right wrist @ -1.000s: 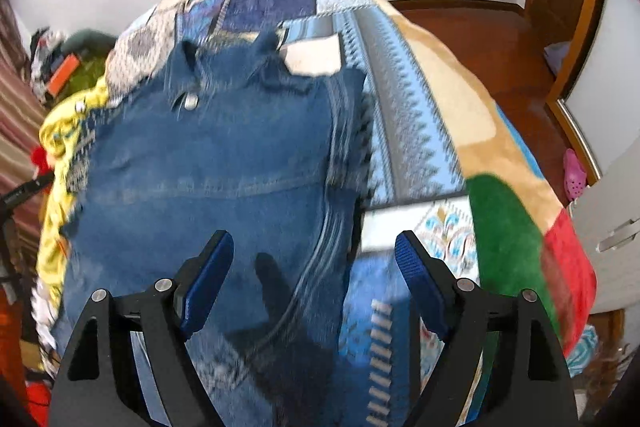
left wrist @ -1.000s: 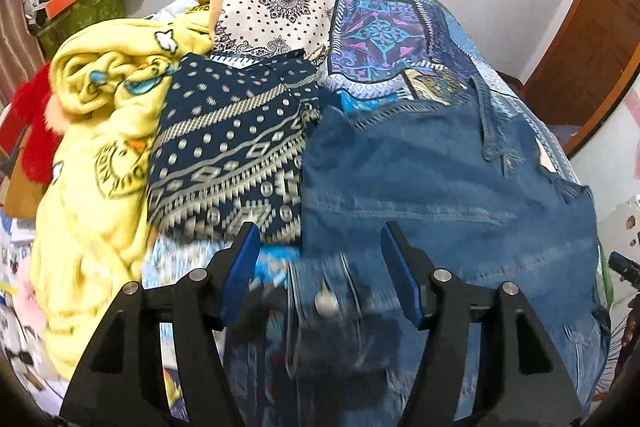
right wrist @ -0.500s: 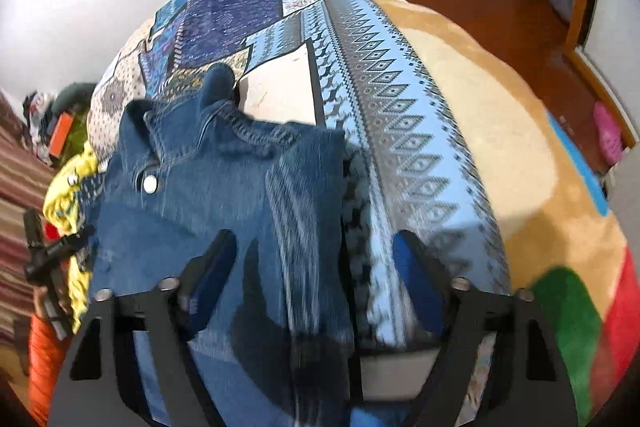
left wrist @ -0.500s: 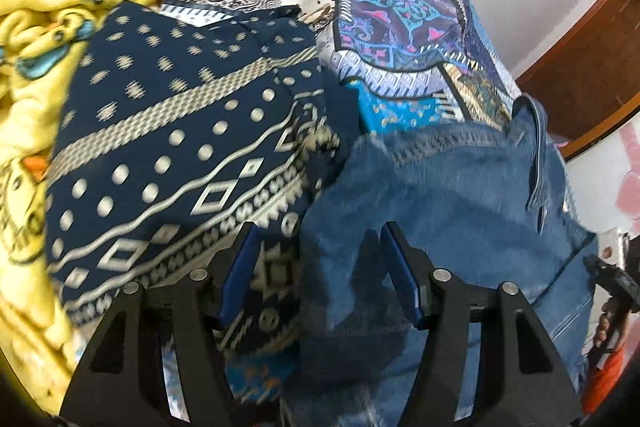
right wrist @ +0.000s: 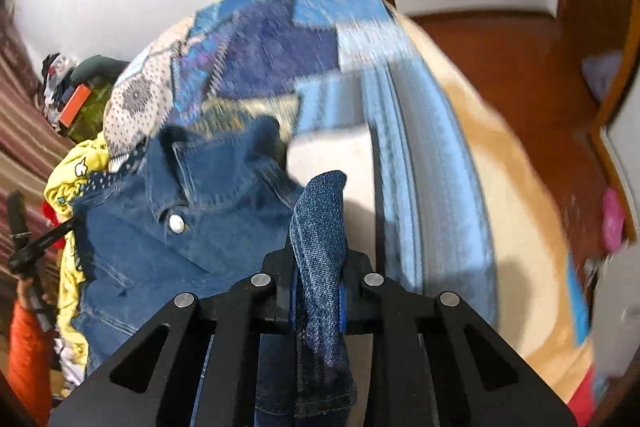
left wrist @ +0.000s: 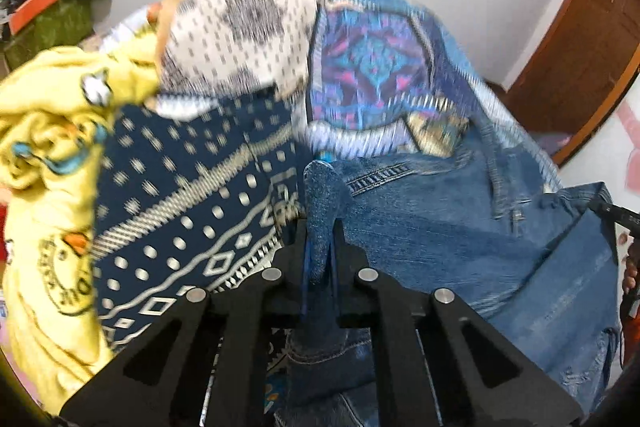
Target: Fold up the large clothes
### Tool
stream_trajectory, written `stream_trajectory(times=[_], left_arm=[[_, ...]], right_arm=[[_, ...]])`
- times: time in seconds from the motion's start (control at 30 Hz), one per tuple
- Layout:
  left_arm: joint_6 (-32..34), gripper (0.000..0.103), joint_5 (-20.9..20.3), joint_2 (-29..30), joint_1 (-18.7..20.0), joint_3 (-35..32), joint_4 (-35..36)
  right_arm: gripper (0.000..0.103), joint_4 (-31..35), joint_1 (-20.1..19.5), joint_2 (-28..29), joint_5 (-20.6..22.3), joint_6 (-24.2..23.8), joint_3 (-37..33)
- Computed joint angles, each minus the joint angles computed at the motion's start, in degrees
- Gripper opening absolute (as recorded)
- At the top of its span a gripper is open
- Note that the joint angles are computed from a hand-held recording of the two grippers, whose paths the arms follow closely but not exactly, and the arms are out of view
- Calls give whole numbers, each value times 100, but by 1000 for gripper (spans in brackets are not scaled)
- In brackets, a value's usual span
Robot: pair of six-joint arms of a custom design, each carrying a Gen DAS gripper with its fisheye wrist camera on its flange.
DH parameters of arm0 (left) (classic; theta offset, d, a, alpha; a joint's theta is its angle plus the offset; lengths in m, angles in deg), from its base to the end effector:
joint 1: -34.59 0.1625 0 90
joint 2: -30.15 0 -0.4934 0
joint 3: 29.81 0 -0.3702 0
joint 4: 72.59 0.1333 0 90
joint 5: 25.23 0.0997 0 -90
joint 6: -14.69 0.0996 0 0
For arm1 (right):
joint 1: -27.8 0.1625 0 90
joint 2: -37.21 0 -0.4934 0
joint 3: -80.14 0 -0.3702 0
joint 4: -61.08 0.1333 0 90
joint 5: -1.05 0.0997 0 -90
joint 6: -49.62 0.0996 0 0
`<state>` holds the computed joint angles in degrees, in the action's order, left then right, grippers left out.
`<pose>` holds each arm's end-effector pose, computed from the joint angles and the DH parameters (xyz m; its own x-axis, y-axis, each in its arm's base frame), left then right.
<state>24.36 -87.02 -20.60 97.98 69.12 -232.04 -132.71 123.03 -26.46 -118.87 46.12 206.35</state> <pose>-0.1450 -0.6921 0.2231 -0.7823 0.3779 -0.4952 0.5567 0.7808 -0.2836 0.1308 -0.5116 0.2771 -0.8872 0.2023 0.4146 -0.1229 0.7625 -0.6352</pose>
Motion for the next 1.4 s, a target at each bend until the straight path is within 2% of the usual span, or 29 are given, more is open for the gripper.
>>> stream_trajectory(times=[0.1, 0.2, 0.3, 0.5, 0.57, 0.67, 0.73, 0.8, 0.83, 1.07, 1.27, 1.4], left_arm=[[-21, 7, 36, -41, -57, -74, -165], [39, 7, 390, 143, -61, -283, -168], [-184, 7, 519, 317, 68, -494, 97], [-269, 10, 578, 600, 313, -676, 180], [-351, 17, 570, 651, 374, -731, 299], [-448, 19, 531, 650, 427, -731, 365], [-440, 19, 626, 596, 379, -668, 370], [-454, 19, 789, 513, 289, -595, 496], [-453, 19, 830, 464, 248, -545, 527], [-480, 20, 779, -159, -185, 133, 426], [-323, 20, 942, -818, -764, 958, 81], [-189, 20, 1181, -1319, -1201, 1731, -428]], right_arm=[[12, 15, 182, 145, -213, -268, -404], [12, -23, 254, 438, -543, -472, -769], [12, 143, 112, 722, -757, -415, -990], [14, 232, -284, 911, -697, -315, -983], [18, 147, -317, 987, -838, -389, -974], [26, 92, -300, 1051, -1133, -517, -972], [42, 228, -198, 1075, -1446, -477, -1027], [52, 284, -34, 1092, -1885, -461, -1038], [56, 217, 50, 1062, -1972, -460, -974], [57, -104, 607, 636, -1736, -490, -385], [59, -316, 1241, 273, -1610, -493, 62], [69, -625, 1628, 108, -1604, -483, 398]])
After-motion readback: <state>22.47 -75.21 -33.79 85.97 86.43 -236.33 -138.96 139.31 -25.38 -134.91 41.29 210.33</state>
